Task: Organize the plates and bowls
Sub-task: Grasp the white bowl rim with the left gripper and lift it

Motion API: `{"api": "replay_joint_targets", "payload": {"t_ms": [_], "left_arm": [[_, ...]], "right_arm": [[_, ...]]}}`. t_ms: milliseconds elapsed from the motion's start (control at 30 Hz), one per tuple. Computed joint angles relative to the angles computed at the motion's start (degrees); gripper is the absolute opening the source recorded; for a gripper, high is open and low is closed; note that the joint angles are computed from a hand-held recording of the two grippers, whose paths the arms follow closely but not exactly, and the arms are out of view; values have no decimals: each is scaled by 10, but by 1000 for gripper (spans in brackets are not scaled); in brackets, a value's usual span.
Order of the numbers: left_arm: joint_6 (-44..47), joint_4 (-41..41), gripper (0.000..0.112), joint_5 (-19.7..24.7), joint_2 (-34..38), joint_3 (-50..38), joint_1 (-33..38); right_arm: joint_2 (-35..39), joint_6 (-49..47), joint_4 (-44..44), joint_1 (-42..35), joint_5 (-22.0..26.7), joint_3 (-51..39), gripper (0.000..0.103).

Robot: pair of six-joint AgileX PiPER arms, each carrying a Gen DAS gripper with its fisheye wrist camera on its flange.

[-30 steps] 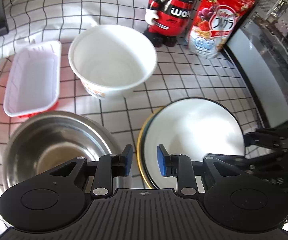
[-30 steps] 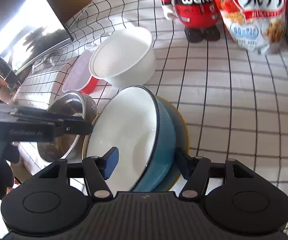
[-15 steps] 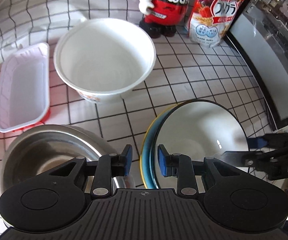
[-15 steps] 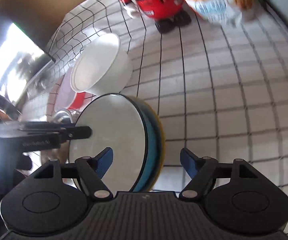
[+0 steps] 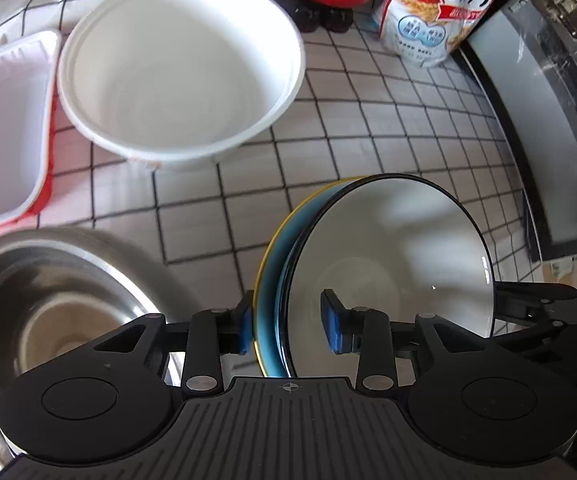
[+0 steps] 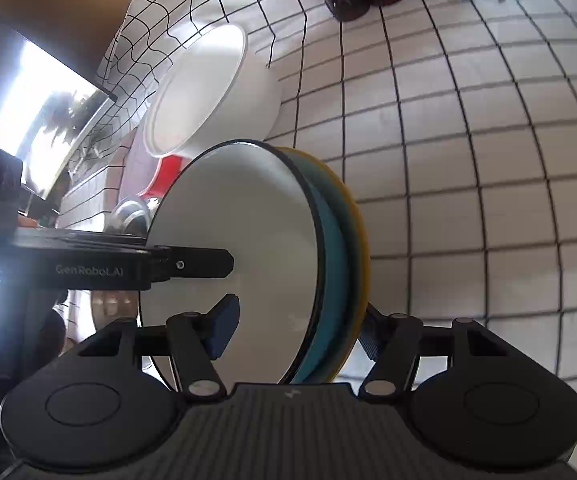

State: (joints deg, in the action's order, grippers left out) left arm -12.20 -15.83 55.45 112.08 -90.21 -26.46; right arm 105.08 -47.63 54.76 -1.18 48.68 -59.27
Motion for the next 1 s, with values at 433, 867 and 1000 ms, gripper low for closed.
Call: {"api": "replay_joint_targets", "payload": {"t_ms": [433, 867, 1000], "left_arm": [[-33, 16, 25, -44, 4, -24, -7], [-145, 133, 24, -128, -102, 29, 110], [-157, 140, 24, -105, -46, -17, 134]], "right_arm": [[-4, 56, -106, 12, -61, -75, 69], [82, 270, -330, 126, 16, -410, 88], [203, 352, -395, 177, 94, -589, 88]]}}
